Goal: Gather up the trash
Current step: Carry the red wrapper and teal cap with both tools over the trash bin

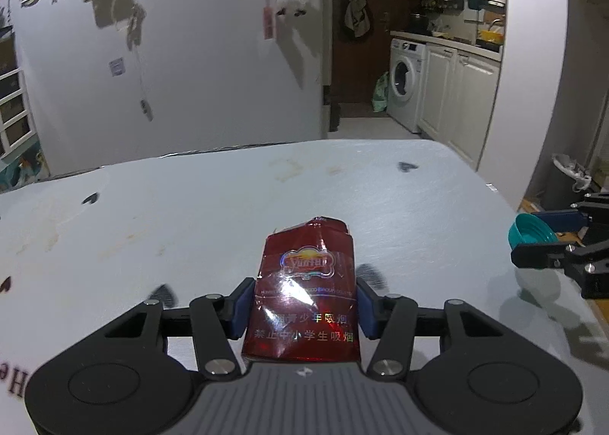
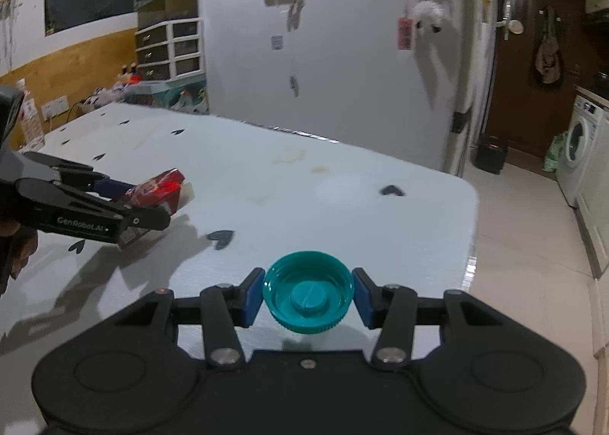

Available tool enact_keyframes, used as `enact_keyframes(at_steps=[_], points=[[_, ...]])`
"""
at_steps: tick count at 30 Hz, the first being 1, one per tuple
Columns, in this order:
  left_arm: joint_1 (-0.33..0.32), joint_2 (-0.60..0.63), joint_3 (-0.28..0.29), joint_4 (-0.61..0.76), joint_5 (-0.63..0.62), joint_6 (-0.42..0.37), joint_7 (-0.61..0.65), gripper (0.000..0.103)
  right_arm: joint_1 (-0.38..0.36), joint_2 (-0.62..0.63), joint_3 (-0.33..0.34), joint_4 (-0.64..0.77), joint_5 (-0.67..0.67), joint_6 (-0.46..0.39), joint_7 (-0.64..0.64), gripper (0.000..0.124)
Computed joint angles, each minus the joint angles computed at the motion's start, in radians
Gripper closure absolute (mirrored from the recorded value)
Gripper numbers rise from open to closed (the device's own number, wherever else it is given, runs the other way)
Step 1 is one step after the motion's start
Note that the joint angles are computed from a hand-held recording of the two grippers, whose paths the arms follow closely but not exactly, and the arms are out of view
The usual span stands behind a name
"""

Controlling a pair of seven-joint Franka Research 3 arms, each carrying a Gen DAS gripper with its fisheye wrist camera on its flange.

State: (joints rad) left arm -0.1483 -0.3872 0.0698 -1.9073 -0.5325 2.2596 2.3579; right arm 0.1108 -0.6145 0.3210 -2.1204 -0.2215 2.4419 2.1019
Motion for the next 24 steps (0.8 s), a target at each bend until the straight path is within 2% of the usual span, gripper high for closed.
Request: enact_keyframes(at_steps=[7,15,24], points=[[-0.047,-0.074,-0.029,-0.062,-0.002,0.01,-0.032,0.049,-0.025,-0.138,-0.033,-0.078,0.019,-0.041,-0.001,0.074],[-0.133,-0.174,-0.049,-0.149,-0.009,0.038,-0.106,0.049,-0.07,-0.326,-0.059,-0.188,0.067,-0.086,-0.025,0.074],[-0.255,-0.253,-0.094,-0.225,0.027,0.091,-0.188,0.049,-0.132,-0.548,-0.09,-0.288,0.101,-0.205,-0.086,0.074]])
